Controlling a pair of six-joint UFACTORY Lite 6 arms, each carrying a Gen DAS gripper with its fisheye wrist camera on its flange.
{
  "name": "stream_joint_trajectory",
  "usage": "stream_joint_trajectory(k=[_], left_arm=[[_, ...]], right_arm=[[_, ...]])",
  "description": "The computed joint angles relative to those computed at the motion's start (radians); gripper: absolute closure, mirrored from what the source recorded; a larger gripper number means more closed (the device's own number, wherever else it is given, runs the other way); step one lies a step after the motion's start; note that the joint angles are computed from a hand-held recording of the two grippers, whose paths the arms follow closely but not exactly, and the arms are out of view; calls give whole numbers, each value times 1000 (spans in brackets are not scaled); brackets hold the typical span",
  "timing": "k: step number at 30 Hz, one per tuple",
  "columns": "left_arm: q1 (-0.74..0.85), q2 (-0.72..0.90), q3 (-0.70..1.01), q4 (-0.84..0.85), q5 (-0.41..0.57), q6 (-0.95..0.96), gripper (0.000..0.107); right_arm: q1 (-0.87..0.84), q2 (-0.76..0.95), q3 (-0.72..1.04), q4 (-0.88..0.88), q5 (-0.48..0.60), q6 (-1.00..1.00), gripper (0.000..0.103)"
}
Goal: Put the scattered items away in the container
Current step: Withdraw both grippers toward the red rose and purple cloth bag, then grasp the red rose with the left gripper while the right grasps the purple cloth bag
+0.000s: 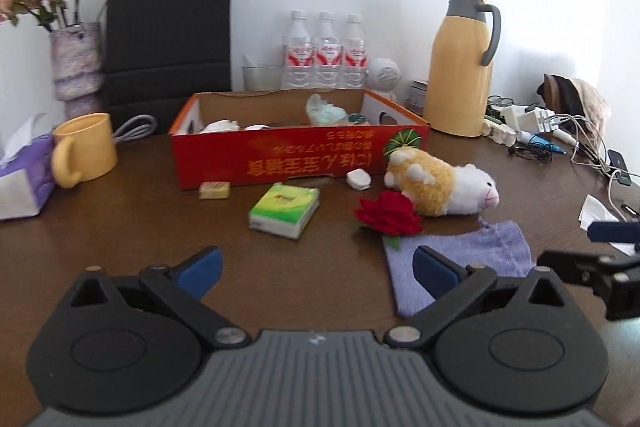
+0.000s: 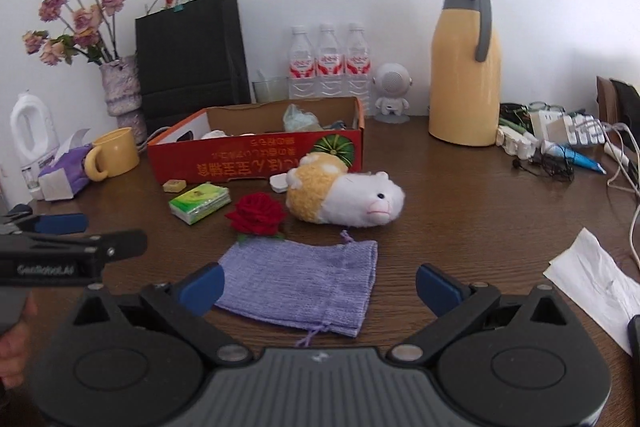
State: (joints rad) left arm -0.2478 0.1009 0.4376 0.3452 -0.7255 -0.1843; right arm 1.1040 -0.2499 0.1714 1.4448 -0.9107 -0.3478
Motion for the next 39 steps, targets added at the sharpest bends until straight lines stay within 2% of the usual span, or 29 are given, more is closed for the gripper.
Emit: stream_joint_trajectory(k=[2,4,5,8,12,14,16,18,24,28,31,35,39], left_arm=[[-24,159,201,180,63,-157,4],[-78,294,361,268,101,-229,4],[-108,337,420,249,138,-208,4],[-193,457,575,43,232,-35,4],[-185,533,680,98,286,-128,17],[-186,549,704,71,319,-121,20],[-188,556,711,29,335,-78,32],[-187,550,704,34,338,-86,42],[-183,461,586,-91,276,26,53],[-110,314,409,-56,204,-79,61],[-37,228,307,-1,179,-157,66],[36,146,218,64,171,-204,68],[109,61,134,165,150,-258,67]], right_arm=[[-72,-45,-45,-87,50,60,2],[-115,-38,-56,-140,75,102,2],[-134,-26,-60,-175,82,127,2],[-205,-7,-67,-277,116,180,2],[-311,39,-51,-432,150,247,2],[-364,82,-28,-511,162,288,2],[-404,124,0,-585,174,326,2],[-422,170,33,-631,177,346,2],[-441,276,135,-649,213,260,5],[-461,306,191,-671,269,220,5],[-436,355,252,-596,278,147,5],[-422,423,326,-546,300,84,5],[-366,464,381,-353,262,-93,5]])
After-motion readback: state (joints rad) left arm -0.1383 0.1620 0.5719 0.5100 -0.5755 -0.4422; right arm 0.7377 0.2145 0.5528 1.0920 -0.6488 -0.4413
